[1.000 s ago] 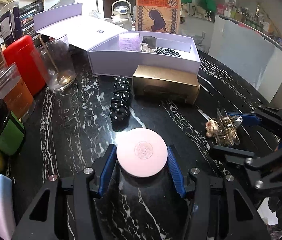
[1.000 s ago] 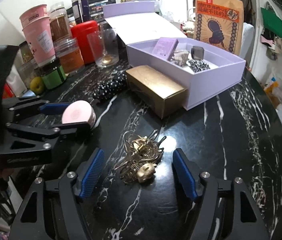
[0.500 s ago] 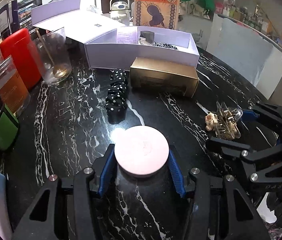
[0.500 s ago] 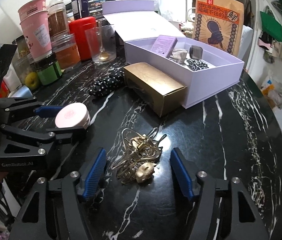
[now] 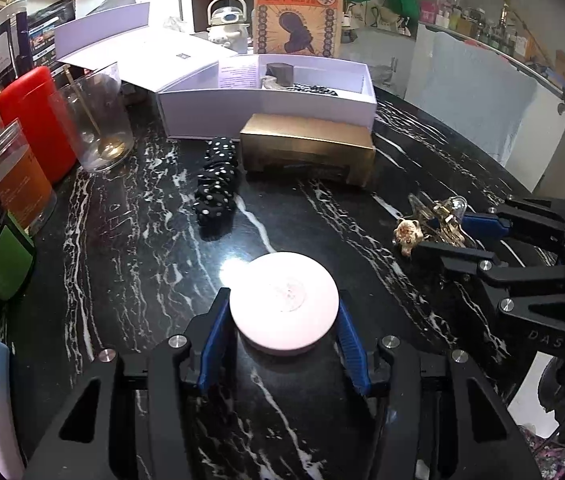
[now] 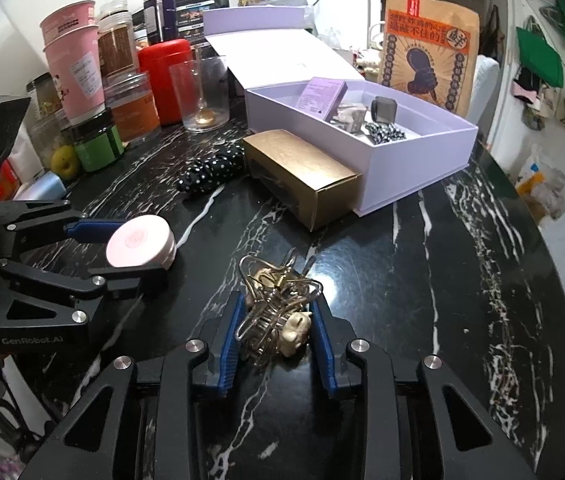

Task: Organize rigid objects
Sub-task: 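Grasp the pink compact with the left gripper while the right gripper grasps the gold claw clip, then lift the compact and claw clip and carry both toward the lavender box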

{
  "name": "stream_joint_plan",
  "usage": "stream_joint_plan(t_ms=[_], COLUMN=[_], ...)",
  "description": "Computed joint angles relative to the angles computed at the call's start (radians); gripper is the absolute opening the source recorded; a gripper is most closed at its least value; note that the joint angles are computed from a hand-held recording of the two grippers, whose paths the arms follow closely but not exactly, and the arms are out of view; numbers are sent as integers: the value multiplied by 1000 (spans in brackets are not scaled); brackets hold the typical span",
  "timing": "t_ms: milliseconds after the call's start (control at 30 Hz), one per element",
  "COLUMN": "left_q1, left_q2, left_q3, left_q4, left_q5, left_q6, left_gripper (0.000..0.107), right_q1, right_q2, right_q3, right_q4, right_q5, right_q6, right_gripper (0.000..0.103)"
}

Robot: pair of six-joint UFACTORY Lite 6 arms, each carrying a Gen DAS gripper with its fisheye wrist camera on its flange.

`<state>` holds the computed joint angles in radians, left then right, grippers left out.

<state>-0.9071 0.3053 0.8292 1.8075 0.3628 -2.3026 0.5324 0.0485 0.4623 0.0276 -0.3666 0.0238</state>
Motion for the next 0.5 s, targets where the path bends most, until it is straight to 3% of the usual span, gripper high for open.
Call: stream_joint_plan(t_ms=[267, 500], left_q1=[-34, -50], left_q2=[-6, 2], left_q3=[19, 33], left_q4=[-48, -82], left_q5=[20, 15], left_q6=[31, 48], left_gripper=[50, 50], right_q1=[4, -26], right_q2=[-117, -191], right_q3=[-84, -149], right_q4=[54, -50], right_q5=[14, -1], right_q6=[-37, 83], right_gripper=[30, 30])
